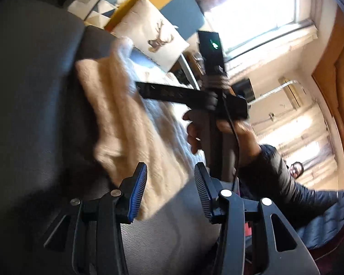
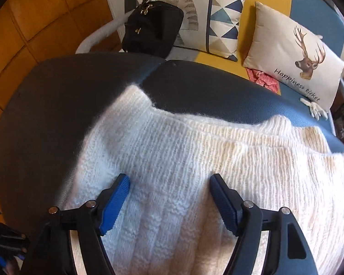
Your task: Fold clothes
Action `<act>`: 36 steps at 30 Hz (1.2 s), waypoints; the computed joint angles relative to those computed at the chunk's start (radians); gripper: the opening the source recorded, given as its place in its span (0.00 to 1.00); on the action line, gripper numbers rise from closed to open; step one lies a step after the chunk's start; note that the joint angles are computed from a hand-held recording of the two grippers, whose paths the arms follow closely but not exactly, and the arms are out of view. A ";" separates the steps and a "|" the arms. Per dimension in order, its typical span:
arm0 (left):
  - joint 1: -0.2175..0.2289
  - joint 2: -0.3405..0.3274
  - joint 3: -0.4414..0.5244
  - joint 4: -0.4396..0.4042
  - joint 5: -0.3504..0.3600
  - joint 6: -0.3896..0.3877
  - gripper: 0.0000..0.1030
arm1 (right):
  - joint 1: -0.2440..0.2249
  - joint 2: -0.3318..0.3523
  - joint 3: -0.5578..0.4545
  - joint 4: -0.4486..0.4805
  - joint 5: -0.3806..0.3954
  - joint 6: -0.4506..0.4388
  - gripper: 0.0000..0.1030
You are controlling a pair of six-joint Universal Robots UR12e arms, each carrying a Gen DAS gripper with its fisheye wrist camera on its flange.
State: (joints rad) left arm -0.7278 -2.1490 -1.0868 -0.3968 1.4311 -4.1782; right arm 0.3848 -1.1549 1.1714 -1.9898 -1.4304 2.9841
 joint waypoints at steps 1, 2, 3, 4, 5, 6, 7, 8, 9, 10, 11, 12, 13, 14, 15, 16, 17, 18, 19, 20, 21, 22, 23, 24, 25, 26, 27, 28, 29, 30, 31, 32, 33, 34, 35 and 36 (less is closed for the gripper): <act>0.002 -0.004 0.002 0.003 -0.001 -0.002 0.44 | 0.001 -0.001 -0.007 0.018 0.000 0.000 0.73; 0.008 -0.001 -0.005 0.007 -0.008 -0.003 0.44 | -0.001 -0.004 -0.019 0.050 0.017 0.002 0.73; 0.013 0.000 -0.010 0.012 -0.019 -0.003 0.45 | -0.007 -0.005 -0.031 0.074 0.042 0.004 0.73; 0.016 -0.006 -0.006 0.016 -0.036 0.002 0.45 | -0.016 -0.002 -0.041 0.088 0.076 0.006 0.73; 0.017 -0.010 0.003 0.000 -0.045 0.017 0.44 | -0.023 -0.002 -0.048 0.098 0.103 0.010 0.73; 0.018 -0.014 0.012 -0.018 -0.051 0.032 0.45 | -0.027 -0.003 -0.050 0.105 0.121 0.018 0.73; 0.016 -0.017 0.019 -0.043 -0.045 0.044 0.45 | -0.032 -0.004 -0.051 0.111 0.138 0.027 0.73; 0.017 -0.013 0.013 -0.057 -0.039 0.046 0.45 | -0.034 -0.004 -0.055 0.118 0.149 0.032 0.73; 0.020 -0.008 -0.002 -0.041 -0.046 0.033 0.44 | -0.032 -0.003 -0.061 0.126 0.151 0.035 0.73; 0.021 -0.004 -0.015 -0.016 -0.051 0.021 0.44 | -0.031 -0.004 -0.063 0.131 0.155 0.039 0.73; 0.019 0.001 -0.021 -0.014 -0.034 0.023 0.44 | -0.031 -0.005 -0.062 0.132 0.158 0.043 0.73; 0.017 0.007 -0.029 -0.015 -0.015 0.024 0.45 | -0.031 -0.007 -0.061 0.129 0.161 0.047 0.73; 0.016 0.016 -0.041 -0.021 0.007 0.022 0.45 | -0.031 -0.007 -0.060 0.124 0.166 0.050 0.73; 0.021 0.022 -0.056 0.000 0.001 0.009 0.45 | -0.031 -0.005 -0.062 0.120 0.174 0.055 0.73; 0.026 0.028 -0.072 0.023 -0.011 -0.003 0.45 | -0.033 -0.003 -0.067 0.122 0.186 0.063 0.73; 0.030 0.030 -0.080 0.038 -0.022 -0.009 0.45 | -0.034 0.003 -0.075 0.127 0.195 0.067 0.73; 0.030 0.021 -0.064 0.020 -0.031 0.002 0.45 | -0.038 0.015 -0.087 0.129 0.203 0.069 0.73; 0.031 0.010 -0.046 0.001 -0.043 0.014 0.45 | -0.040 0.023 -0.094 0.132 0.211 0.071 0.73; 0.033 -0.003 -0.025 -0.025 -0.064 0.026 0.45 | -0.041 0.023 -0.095 0.136 0.216 0.072 0.73; 0.034 -0.014 -0.006 -0.049 -0.083 0.039 0.45 | -0.043 0.024 -0.097 0.139 0.222 0.073 0.73; 0.035 -0.018 0.004 -0.068 -0.095 0.048 0.45 | -0.045 0.025 -0.098 0.142 0.228 0.074 0.72; 0.036 -0.023 0.012 -0.079 -0.102 0.057 0.44 | -0.047 0.026 -0.100 0.144 0.233 0.074 0.72; 0.039 -0.019 -0.004 -0.057 -0.117 0.059 0.44 | -0.048 0.026 -0.101 0.148 0.238 0.075 0.72; 0.043 -0.027 -0.002 -0.022 -0.143 0.053 0.45 | -0.049 0.025 -0.102 0.154 0.241 0.076 0.72; 0.046 -0.031 -0.004 0.015 -0.171 0.054 0.45 | -0.051 0.025 -0.104 0.159 0.246 0.078 0.72; 0.049 -0.036 -0.005 0.051 -0.199 0.054 0.45 | -0.053 0.026 -0.106 0.164 0.250 0.080 0.72; 0.051 -0.038 -0.008 0.083 -0.218 0.052 0.45 | -0.056 0.025 -0.107 0.168 0.258 0.083 0.72; 0.052 -0.028 -0.025 0.099 -0.207 0.043 0.45 | -0.058 0.024 -0.107 0.170 0.267 0.083 0.72; 0.053 -0.019 -0.041 0.115 -0.196 0.034 0.45 | -0.060 0.023 -0.106 0.172 0.272 0.082 0.72; 0.055 -0.010 -0.059 0.129 -0.186 0.024 0.45 | -0.061 0.022 -0.104 0.174 0.278 0.080 0.72; 0.057 0.003 -0.081 0.139 -0.173 0.009 0.45 | -0.063 0.020 -0.103 0.176 0.284 0.078 0.72; 0.060 0.014 -0.102 0.145 -0.147 -0.008 0.45 | -0.064 0.019 -0.101 0.177 0.286 0.075 0.72; 0.062 0.022 -0.116 0.149 -0.127 -0.025 0.45 | -0.064 0.016 -0.098 0.179 0.285 0.073 0.72; 0.067 0.019 -0.116 0.152 -0.126 -0.036 0.45 | -0.064 0.015 -0.095 0.181 0.283 0.071 0.72; 0.072 0.019 -0.121 0.156 -0.130 -0.044 0.45 | -0.064 0.013 -0.093 0.181 0.281 0.072 0.72; 0.077 0.020 -0.122 0.145 -0.134 -0.041 0.45 | -0.063 0.013 -0.091 0.180 0.279 0.074 0.72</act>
State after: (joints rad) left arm -0.6505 -2.1286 -1.2090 -0.2516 1.2967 -4.2193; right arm 0.3219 -1.1423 1.0799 -1.8100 -1.1509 3.0581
